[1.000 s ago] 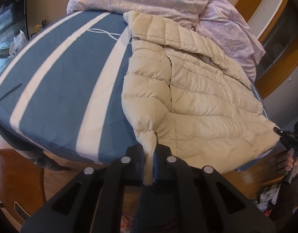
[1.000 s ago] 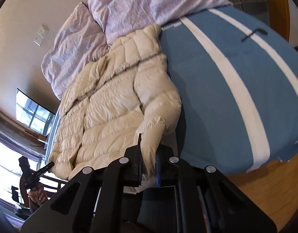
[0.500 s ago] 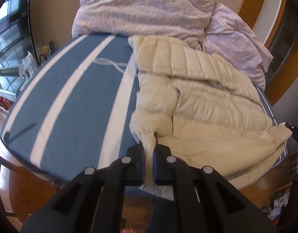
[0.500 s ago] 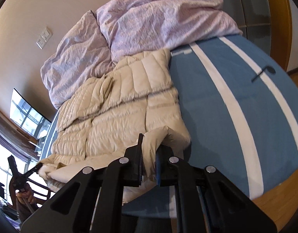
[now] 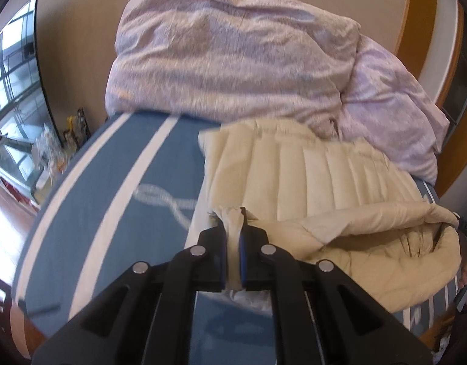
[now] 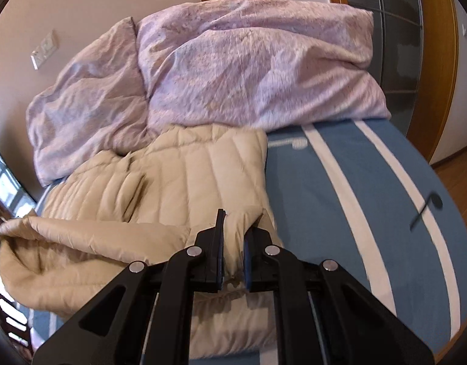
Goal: Fold large clothes
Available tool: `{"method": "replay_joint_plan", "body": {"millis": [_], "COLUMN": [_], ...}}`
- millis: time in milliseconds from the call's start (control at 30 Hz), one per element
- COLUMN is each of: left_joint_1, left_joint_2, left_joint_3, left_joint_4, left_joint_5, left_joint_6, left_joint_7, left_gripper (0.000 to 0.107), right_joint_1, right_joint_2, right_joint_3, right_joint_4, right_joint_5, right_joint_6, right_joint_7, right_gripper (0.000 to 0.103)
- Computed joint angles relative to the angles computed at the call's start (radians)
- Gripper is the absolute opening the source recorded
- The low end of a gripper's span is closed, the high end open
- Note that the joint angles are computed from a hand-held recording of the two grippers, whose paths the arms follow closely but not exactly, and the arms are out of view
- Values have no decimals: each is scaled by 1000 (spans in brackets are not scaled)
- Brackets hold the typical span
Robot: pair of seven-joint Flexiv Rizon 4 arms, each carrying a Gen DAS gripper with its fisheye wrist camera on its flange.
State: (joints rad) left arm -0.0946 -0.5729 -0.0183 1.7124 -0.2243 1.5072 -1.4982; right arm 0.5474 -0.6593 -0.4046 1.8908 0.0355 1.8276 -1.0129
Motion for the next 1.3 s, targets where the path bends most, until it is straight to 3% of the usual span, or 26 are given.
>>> {"method": "replay_joint_plan", "body": {"millis": [200, 400, 467, 567, 600, 633, 667, 733, 767, 833, 900, 1000, 1167, 1300], "left_joint_1": [-75, -69, -62, -40, -32, -28, -29, -39, -40, -51, -62, -114, -151, -109], "left_joint_2": [-179, -382, -452, -513, -520, -518, -509, -489, -478, -467, -467, -517, -648, -719], "left_joint_3": [115, 142, 147, 121, 106, 99, 106, 135, 136, 150, 158, 252, 403, 348], "left_joint_4": [-337, -686, -800, -892, -900, -889, -868, -821, -799, -773, -765, -858, -1126, -1262], "left_joint_5": [24, 47, 57, 71, 74, 80, 92, 122, 133, 148, 158, 203, 312, 328], "left_joint_6": [-146, -304, -354, -390, -388, -361, -325, -239, -208, -195, -194, -281, -498, -610], "left_joint_7": [-103, -244, -291, -327, -333, -348, -366, -407, -406, -408, -404, -445, -559, -561], "left_gripper": [7, 7, 7, 14, 20, 43, 68, 79, 80, 82, 82, 82, 82, 83], "right_joint_1": [6, -46, -78, -141, -146, -135, -103, -13, 2, -24, -24, 5, -49, -83], "right_joint_2": [-158, -288, -322, -337, -335, -336, -340, -359, -362, -336, -337, -376, -430, -468], "right_joint_3": [-96, -131, -114, -34, -27, -46, -98, -228, -247, -188, -170, -216, -186, -154], "right_joint_4": [-238, -469, -537, -600, -594, -580, -556, -509, -494, -470, -476, -519, -658, -720], "right_joint_5": [-12, -76, -97, -141, -149, -150, -143, -44, -34, -89, -110, -129, -224, -291], "right_joint_6": [-75, -164, -191, -226, -202, -166, -122, -36, -9, 19, -29, -140, -345, -413], "right_joint_7": [98, 245, 290, 316, 324, 338, 358, 336, 335, 301, 251, 237, 307, 337], "right_gripper": [10, 10, 16, 49, 66, 77, 80, 81, 81, 79, 73, 64, 64, 64]}}
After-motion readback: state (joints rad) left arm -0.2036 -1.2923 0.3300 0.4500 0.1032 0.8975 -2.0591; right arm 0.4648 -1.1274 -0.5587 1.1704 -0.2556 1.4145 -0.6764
